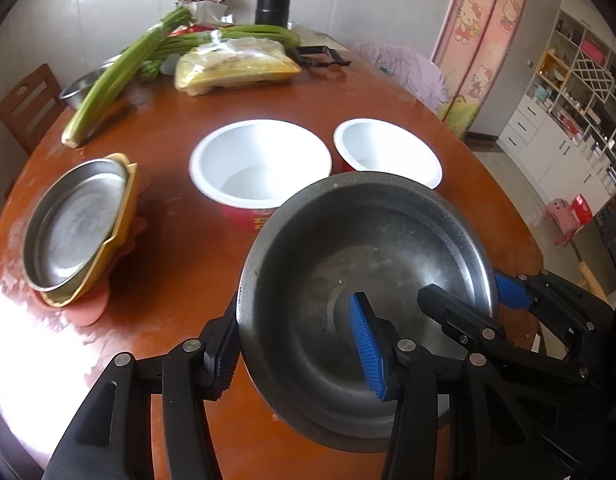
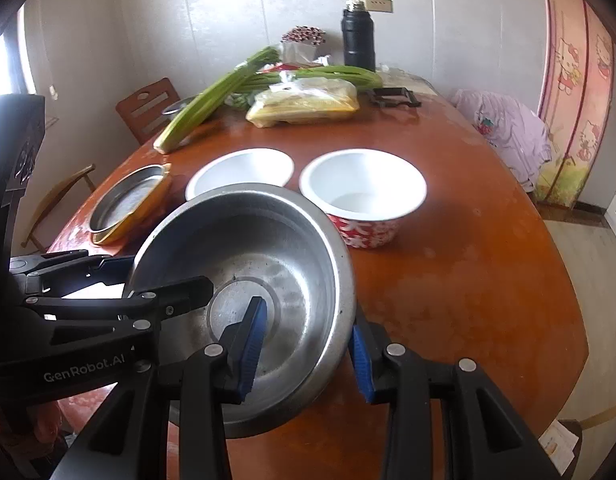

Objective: Organize plates and bowls
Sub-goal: 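Lift the steel bowl with the left gripper and shift it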

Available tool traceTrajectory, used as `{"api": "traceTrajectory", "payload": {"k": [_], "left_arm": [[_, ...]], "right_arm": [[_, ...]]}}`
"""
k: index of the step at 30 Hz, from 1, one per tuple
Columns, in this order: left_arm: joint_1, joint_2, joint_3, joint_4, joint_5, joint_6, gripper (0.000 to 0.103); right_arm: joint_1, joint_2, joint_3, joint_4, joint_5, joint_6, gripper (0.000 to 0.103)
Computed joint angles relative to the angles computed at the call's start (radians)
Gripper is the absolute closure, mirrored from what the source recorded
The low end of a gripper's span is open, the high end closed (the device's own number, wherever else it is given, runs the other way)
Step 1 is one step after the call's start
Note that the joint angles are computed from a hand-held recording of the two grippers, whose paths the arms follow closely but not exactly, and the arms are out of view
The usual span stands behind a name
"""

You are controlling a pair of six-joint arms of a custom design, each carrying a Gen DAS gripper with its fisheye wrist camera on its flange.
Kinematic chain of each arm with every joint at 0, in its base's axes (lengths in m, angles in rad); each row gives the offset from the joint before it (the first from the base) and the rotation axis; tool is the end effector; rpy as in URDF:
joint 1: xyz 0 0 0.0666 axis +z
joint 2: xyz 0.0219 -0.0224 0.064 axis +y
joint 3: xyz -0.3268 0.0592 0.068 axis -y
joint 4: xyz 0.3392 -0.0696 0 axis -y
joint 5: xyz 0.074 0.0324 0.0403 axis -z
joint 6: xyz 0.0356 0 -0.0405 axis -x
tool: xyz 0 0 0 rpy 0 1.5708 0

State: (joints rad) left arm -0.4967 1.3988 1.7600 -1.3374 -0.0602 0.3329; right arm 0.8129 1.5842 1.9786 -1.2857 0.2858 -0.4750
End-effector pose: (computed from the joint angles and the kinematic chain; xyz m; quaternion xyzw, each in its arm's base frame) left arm 0.3626 -0.1945 0.4932 0.0694 0.9532 -0.0917 0.2796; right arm 0.3343 0.3380 0.5025 -0.1101 0.9279 0.0906 0.3444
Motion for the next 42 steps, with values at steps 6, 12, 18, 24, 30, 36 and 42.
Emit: {"api": "traceTrajectory", "payload": {"k": [6,12,18,24,30,36,42], "left_arm": [[0.031,-0.056,-0.063,0.003,0.004,0.005,0.050],[0.062,-0.097,-0.121,0.015,0.022,-0.001,0.049],[0.078,-0.108,-0.156,0.027,0.040,-0.016,0.049],[0.071,-0.093,-0.157,0.029,0.046,-0.026,0.049],[0.070,-0.089,-0.158,0.031,0.048,-0.028,0.049],[0.073,-0.083,-0.160,0.029,0.048,-0.025,0.049],[0.064,-0.081,-0.162,0.032,0.026,-0.029,0.049]], "right_arm": [[0.037,0.030,0.048,-0.012,-0.004,0.002,0.063],[0.066,0.062,0.082,-0.026,-0.001,-0.003,0.063],[0.077,0.077,0.085,-0.036,-0.009,-0.020,0.063],[0.074,0.082,0.085,-0.048,0.000,-0.026,0.063],[0.065,0.085,0.082,-0.048,-0.008,-0.032,0.063],[0.062,0.085,0.066,-0.037,-0.024,-0.036,0.063],[0.056,0.083,0.052,-0.024,-0.036,-0.036,0.063]]}}
